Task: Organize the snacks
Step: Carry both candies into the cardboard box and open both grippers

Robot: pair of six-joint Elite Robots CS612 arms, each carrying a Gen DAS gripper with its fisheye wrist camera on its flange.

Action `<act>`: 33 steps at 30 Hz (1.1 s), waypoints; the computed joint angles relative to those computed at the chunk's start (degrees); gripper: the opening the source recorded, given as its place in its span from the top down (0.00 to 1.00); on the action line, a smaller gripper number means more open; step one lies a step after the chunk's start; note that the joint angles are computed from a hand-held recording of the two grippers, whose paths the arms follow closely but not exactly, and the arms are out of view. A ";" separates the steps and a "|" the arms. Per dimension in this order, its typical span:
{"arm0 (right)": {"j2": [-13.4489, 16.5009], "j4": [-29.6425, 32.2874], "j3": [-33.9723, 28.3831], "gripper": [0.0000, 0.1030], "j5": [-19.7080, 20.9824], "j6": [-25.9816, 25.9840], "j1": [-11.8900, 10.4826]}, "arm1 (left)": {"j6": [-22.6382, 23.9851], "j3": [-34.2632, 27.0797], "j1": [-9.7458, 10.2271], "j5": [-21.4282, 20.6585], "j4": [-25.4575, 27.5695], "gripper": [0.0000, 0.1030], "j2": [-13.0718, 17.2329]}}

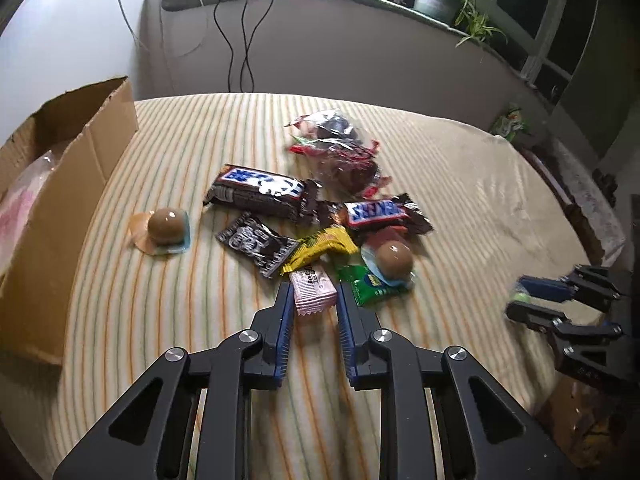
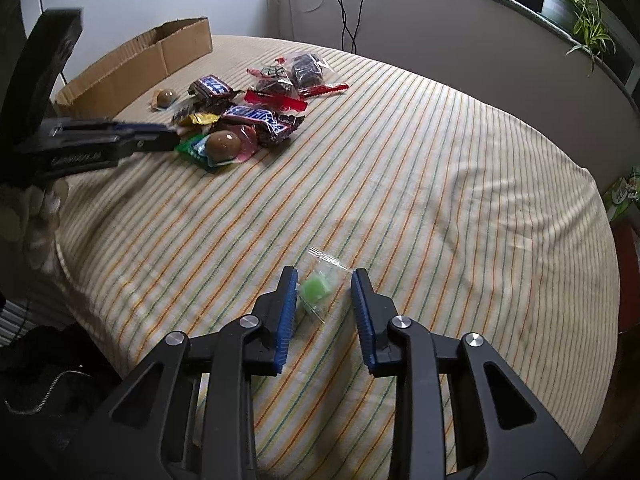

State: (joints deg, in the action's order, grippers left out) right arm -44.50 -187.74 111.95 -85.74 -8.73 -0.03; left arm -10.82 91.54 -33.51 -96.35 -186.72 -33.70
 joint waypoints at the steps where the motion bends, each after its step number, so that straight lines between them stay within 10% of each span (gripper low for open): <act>1: -0.05 -0.03 0.02 0.72 0.47 0.11 -0.09 | -0.16 0.37 0.01 -0.26 -0.42 0.81 -0.18; 33: 0.88 -2.11 -9.24 0.80 8.18 0.02 3.29 | -5.69 4.81 3.43 4.62 -12.42 0.81 -3.07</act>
State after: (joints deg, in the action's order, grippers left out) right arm -43.61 -189.85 102.71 -77.56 -8.72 3.26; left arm -16.51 96.35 -30.08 -91.73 -199.13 -36.78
